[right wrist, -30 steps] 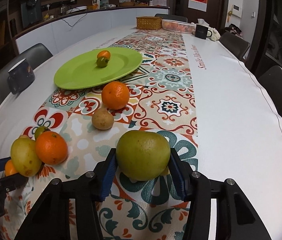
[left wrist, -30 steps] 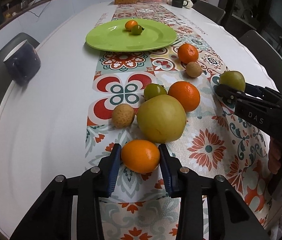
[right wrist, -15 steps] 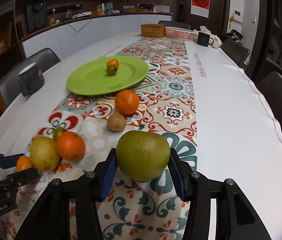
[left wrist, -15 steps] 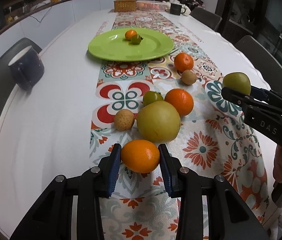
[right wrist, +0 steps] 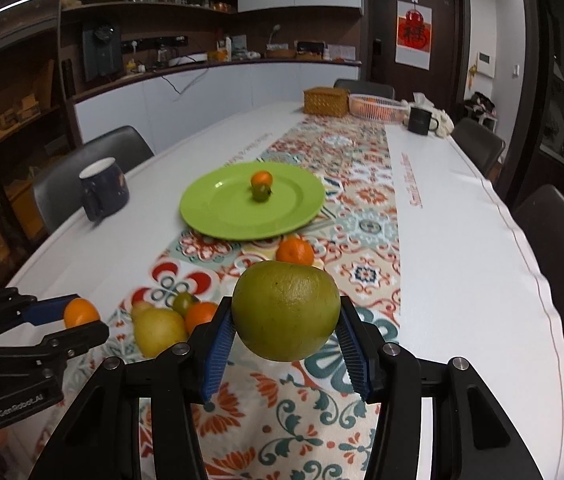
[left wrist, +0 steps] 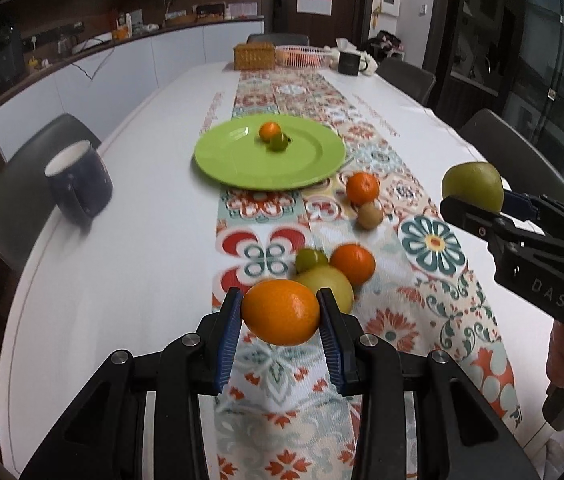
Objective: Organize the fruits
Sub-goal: 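Carry the orange and pomelo onto the green plate and open both tools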
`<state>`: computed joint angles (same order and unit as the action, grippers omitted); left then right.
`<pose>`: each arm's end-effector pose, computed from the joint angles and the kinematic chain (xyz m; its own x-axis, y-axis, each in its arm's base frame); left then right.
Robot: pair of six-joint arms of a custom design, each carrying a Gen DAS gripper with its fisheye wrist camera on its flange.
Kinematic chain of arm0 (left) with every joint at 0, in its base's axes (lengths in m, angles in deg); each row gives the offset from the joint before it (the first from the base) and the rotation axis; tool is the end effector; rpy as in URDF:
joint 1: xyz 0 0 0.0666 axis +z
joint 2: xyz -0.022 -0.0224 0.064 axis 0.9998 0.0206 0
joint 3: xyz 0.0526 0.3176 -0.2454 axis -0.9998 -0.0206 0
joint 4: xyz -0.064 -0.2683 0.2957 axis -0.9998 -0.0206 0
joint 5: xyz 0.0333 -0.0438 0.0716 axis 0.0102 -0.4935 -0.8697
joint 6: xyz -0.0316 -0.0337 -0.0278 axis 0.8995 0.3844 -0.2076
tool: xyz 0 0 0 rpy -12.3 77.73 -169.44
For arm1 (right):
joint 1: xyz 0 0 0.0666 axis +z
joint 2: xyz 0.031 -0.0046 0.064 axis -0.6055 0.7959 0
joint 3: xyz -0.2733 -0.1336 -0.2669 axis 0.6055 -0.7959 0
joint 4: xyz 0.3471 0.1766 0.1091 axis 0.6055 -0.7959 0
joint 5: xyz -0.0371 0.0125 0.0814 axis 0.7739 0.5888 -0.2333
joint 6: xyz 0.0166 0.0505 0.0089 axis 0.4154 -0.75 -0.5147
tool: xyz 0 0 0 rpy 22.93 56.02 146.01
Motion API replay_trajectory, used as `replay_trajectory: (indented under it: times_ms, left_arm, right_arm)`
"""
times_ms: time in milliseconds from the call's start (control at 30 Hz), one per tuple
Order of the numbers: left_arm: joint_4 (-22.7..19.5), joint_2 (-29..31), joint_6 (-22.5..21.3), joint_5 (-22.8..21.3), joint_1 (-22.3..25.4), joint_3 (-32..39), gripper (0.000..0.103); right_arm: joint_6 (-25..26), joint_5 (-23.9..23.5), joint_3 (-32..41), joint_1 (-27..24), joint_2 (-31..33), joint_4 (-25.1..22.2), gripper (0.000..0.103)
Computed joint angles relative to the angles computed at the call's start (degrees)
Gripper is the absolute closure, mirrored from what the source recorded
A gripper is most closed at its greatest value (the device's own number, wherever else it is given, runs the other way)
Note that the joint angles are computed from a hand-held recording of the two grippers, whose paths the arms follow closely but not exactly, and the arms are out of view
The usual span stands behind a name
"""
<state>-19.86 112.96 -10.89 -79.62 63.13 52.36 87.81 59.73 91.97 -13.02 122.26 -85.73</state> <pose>0.3429 -0.1555 0.3460 -0.7514 0.0116 -0.6598 0.0346 0.9992 -0.0219 0.3889 0.1734 0.3565 -0.5876 -0.2433 -0.7717 -0.3784 0.9257 -0.0037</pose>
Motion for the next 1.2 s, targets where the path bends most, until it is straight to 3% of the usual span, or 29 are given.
replay_trajectory:
  times_ms: [567,1200]
  left_arm:
    - [5.30,7.23,-9.45,1.04,6.19,10.80,0.066]
    - [5.23,23.98,-14.55,8.02,13.56,22.15,0.066]
  right_arm:
    - [1.45,-3.18,11.64,-0.70,8.05,1.03,0.053]
    - [3.69,-6.51,29.46,-1.54,27.06,-7.44,0.053]
